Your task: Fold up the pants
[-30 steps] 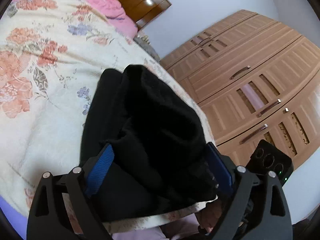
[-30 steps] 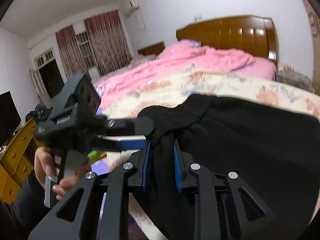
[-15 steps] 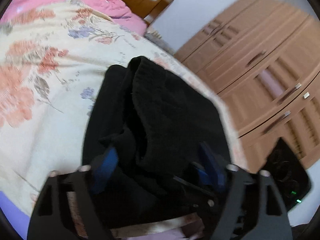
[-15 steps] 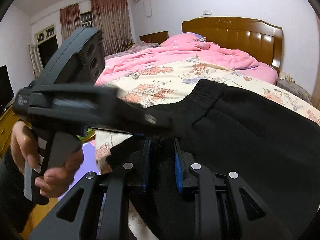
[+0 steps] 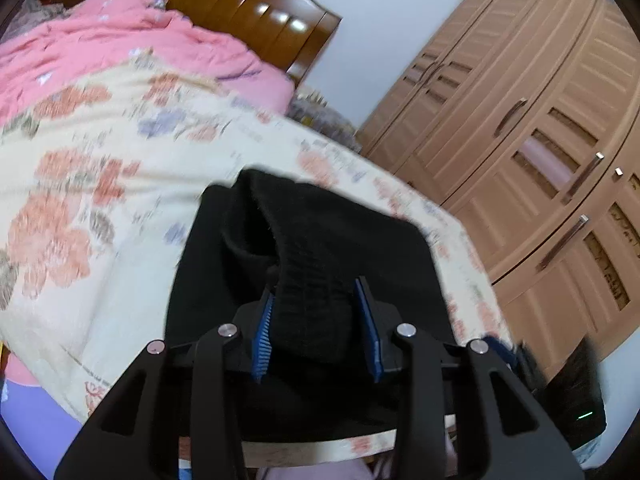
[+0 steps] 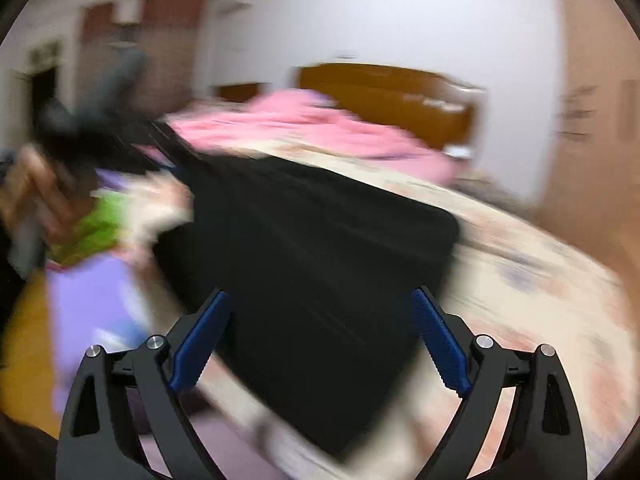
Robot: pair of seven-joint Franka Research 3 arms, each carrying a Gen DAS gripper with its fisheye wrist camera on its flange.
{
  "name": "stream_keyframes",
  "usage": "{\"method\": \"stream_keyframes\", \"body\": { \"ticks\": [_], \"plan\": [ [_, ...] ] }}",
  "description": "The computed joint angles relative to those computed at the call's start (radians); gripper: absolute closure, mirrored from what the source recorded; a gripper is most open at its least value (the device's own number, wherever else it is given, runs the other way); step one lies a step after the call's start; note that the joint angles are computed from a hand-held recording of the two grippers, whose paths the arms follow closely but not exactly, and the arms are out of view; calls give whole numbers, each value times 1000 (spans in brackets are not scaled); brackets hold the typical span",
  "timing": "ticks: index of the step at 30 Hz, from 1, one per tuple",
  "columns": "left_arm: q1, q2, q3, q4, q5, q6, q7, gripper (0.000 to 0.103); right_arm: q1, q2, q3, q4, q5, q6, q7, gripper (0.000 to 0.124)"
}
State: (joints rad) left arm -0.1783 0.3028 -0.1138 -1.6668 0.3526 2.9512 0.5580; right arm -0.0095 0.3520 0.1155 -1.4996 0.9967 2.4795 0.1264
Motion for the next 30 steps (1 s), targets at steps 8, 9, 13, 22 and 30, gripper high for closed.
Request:
{"method": "stream_keyframes", "body": {
  "ticks": [8, 9, 13, 22, 30],
  "plan": [
    [-31, 26, 3, 129, 24, -86, -14, 67, 7, -10, -17, -96, -83, 17, 53, 36],
    [-35, 24, 6, 134, 31, -91, -17, 68, 22, -7, -12, -105, -79, 82, 34, 36],
    [-82, -51, 74, 70, 174, -60, -152, 87, 2, 14, 8, -72, 6, 181, 92, 36],
    [2, -202, 112, -343, 378, -25, -610, 103, 27, 21, -6, -114, -121, 265, 166, 35],
    [81, -178, 52, -290, 591, 202, -755, 32, 24, 27, 5, -99, -170, 269, 210, 35]
  ]
}}
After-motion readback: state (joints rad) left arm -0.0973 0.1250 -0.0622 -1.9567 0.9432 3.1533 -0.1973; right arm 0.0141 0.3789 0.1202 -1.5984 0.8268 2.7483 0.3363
